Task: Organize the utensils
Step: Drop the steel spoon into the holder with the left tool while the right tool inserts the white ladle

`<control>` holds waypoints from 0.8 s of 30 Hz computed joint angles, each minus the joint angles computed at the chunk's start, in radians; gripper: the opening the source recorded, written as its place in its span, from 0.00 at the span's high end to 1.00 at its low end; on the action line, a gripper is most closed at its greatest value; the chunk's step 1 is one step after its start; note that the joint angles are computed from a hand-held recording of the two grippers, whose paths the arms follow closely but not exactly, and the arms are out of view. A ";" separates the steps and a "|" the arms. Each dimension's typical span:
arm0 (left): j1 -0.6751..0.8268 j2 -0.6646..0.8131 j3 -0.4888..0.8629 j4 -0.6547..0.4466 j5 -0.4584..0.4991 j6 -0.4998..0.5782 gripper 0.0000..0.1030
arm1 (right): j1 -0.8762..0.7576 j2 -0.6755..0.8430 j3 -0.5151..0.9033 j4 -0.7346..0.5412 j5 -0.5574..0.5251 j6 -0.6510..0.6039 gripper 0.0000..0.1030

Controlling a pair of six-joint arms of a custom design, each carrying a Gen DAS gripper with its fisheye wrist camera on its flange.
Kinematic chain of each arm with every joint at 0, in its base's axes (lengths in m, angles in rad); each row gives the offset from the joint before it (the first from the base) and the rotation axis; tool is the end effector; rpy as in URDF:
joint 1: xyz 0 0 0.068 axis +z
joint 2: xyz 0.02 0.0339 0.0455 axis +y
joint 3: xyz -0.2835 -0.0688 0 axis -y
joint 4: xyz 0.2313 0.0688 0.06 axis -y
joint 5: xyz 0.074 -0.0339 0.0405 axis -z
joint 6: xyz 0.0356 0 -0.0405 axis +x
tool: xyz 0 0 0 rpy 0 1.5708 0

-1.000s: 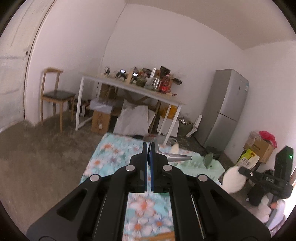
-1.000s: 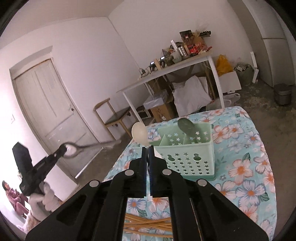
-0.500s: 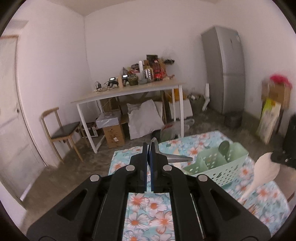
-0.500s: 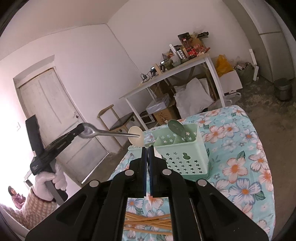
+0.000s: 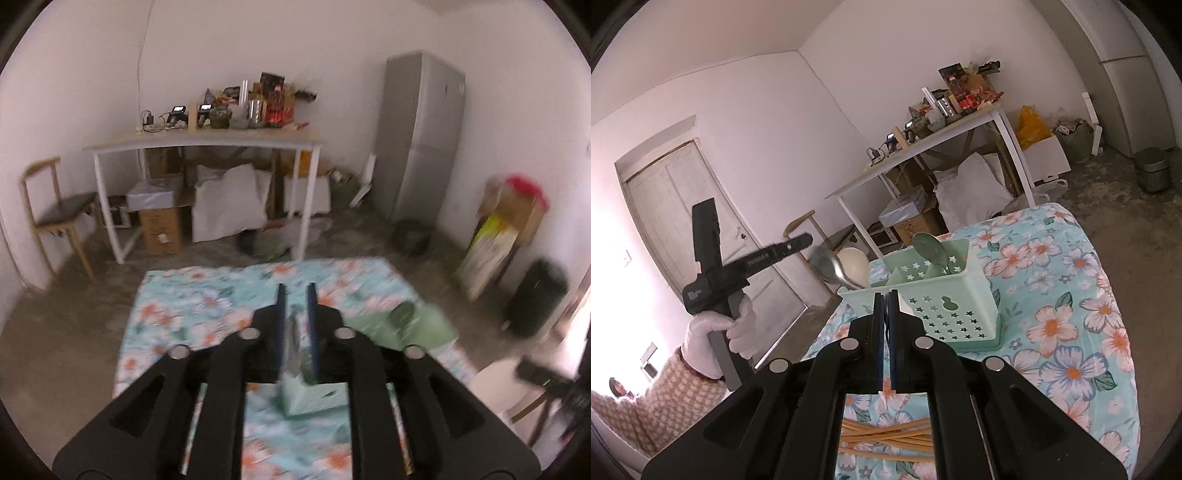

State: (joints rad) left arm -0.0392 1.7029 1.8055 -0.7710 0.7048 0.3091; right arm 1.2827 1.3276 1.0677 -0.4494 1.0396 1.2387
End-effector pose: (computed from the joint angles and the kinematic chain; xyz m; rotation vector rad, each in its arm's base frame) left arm 0.3595 -0.0372 0.4152 0.7292 1.9947 -0.6256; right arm 0.1035 0.2411 0.3273 0.4516 1.8847 0.4929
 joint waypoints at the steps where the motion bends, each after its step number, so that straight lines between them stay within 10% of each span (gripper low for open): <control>1: 0.009 -0.006 -0.011 0.017 0.024 -0.022 0.72 | 0.001 -0.001 0.002 -0.008 0.002 0.005 0.98; 11: 0.214 -0.145 -0.238 0.147 0.193 -0.082 0.38 | 0.031 -0.021 0.094 -0.114 0.079 -0.029 0.98; 24: 0.503 -0.204 -0.523 -0.007 0.188 0.325 0.19 | -0.071 -0.044 0.259 0.040 0.076 -0.458 0.98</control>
State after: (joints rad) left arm 0.4640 1.4984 1.2825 -0.7777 0.8928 0.6345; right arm 1.2114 1.2837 1.3271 -0.4096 1.1157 0.7808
